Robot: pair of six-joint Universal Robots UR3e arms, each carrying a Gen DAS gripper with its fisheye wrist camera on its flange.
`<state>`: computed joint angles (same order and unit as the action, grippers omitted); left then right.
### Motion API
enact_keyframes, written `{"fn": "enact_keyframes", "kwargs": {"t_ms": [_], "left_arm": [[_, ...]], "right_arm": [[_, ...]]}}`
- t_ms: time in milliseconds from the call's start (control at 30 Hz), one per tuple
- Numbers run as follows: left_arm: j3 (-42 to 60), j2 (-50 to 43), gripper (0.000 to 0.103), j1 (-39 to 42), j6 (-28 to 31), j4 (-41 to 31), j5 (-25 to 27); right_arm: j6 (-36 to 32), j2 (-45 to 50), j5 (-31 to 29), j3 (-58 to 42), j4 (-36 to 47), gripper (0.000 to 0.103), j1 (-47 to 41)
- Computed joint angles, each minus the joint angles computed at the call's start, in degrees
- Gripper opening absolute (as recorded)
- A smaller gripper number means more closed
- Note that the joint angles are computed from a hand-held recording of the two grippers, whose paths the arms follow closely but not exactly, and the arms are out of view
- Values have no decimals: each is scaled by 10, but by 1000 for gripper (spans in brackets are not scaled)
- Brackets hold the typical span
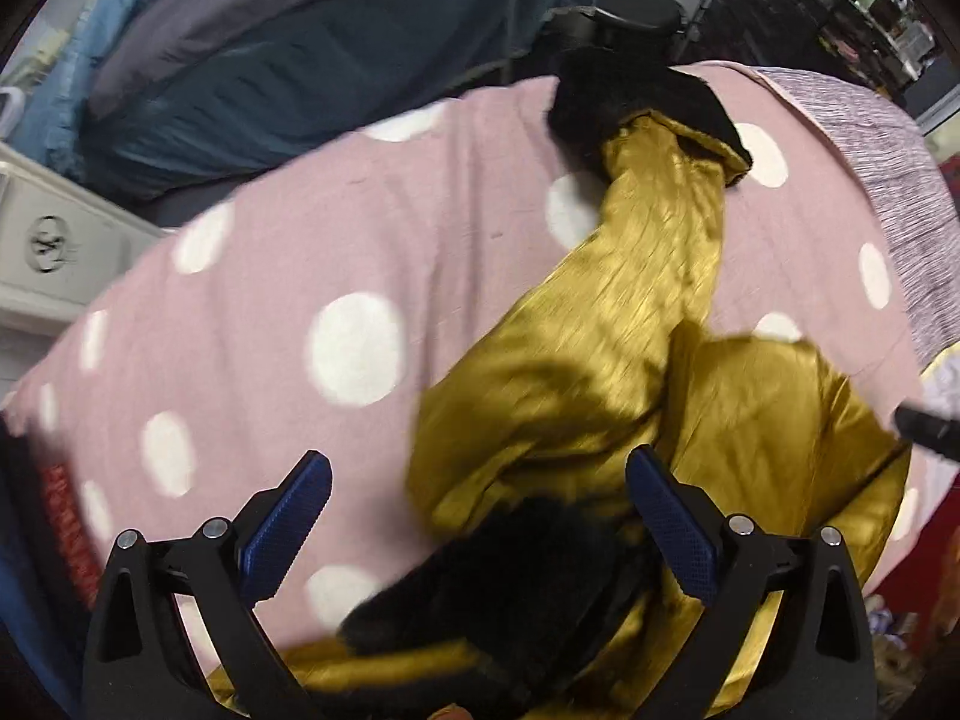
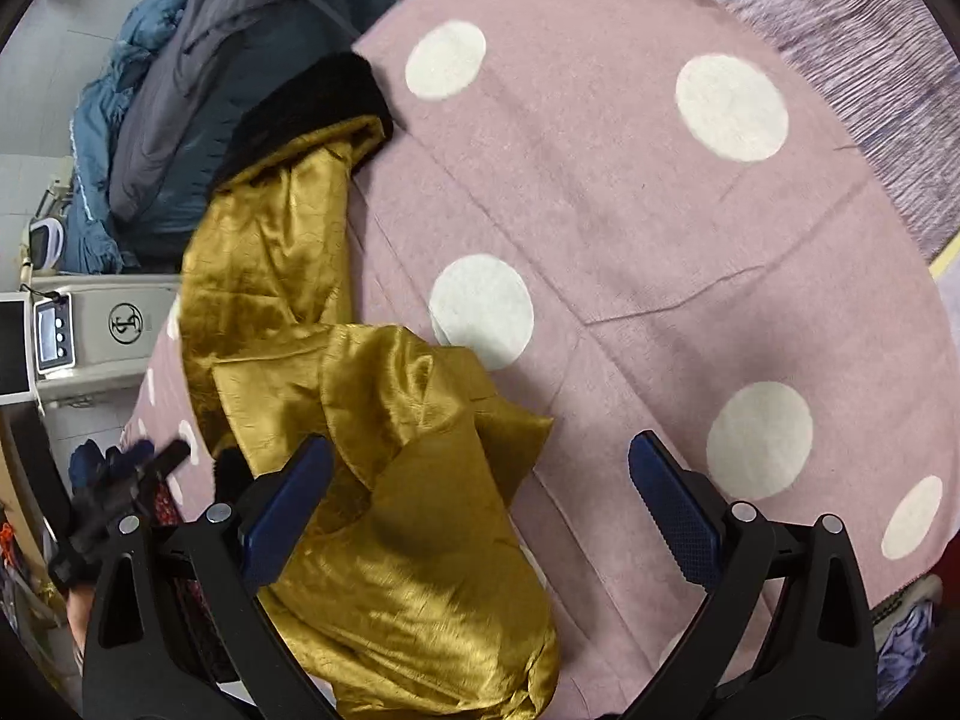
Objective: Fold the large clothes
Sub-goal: 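Grasp the gold jacket's shoulder with the left tool while the right tool grasps the other shoulder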
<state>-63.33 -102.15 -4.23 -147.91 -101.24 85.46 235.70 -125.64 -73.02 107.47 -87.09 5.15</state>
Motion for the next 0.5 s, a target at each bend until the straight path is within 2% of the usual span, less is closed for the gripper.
{"fn": "enact_keyframes", "kwargs": {"t_ms": [67,167,200,233,267,300,333,400,467,500], "left_arm": [[29,-55,97,-6,4,-35,-27],[17,-94,96,-42,-18,-14,22],[-5,-94,95,-57,-14,10,46],[-26,-92,95,-67,-6,27,62],[-50,-84,88,-74,2,48,74],[-81,-71,75,-79,7,77,84],[-103,-58,68,-80,8,99,89],[-145,-21,31,-70,18,135,83],[-162,13,16,-42,38,134,46],[-164,32,13,-20,46,122,18]], "right_arm": [[-6,-2,36,49,-21,97,-5],[15,-10,82,119,-85,97,17],[24,2,87,131,-111,93,38],[32,9,90,139,-132,78,54],[39,14,96,149,-152,54,66],[52,21,100,158,-175,40,82],[63,29,94,157,-183,25,97],[85,51,58,136,-193,20,137],[100,67,26,111,-199,17,173],[113,73,16,101,-201,16,187]]}}
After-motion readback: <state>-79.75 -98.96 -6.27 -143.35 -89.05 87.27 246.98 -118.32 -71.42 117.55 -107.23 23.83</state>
